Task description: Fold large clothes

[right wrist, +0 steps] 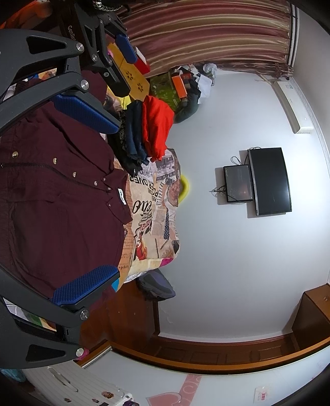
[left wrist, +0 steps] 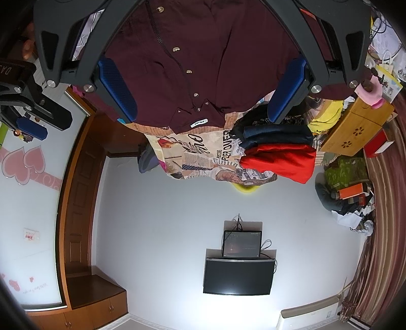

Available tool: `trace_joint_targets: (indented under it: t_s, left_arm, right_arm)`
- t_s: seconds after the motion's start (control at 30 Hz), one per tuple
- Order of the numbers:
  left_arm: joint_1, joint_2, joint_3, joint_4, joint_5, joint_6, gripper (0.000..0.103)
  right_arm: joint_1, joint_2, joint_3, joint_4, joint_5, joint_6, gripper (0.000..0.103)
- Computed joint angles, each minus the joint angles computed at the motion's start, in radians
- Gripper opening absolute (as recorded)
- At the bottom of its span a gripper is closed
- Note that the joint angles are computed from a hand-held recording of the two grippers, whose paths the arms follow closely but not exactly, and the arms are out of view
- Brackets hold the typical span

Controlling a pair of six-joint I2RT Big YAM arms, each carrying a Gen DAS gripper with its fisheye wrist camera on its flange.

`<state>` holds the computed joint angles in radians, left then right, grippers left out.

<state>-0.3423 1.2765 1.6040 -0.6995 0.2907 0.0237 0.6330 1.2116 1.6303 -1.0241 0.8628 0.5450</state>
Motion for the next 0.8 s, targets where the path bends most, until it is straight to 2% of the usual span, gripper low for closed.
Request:
trace_joint_targets:
  t_s: [0.8]
  left_arm:
    - [0.0,0.002,0.004,-0.006,0.0,0.002,0.103]
  right_arm:
    - [0.001,0.002,0.006,-0.002,0.004,0.012,0.103]
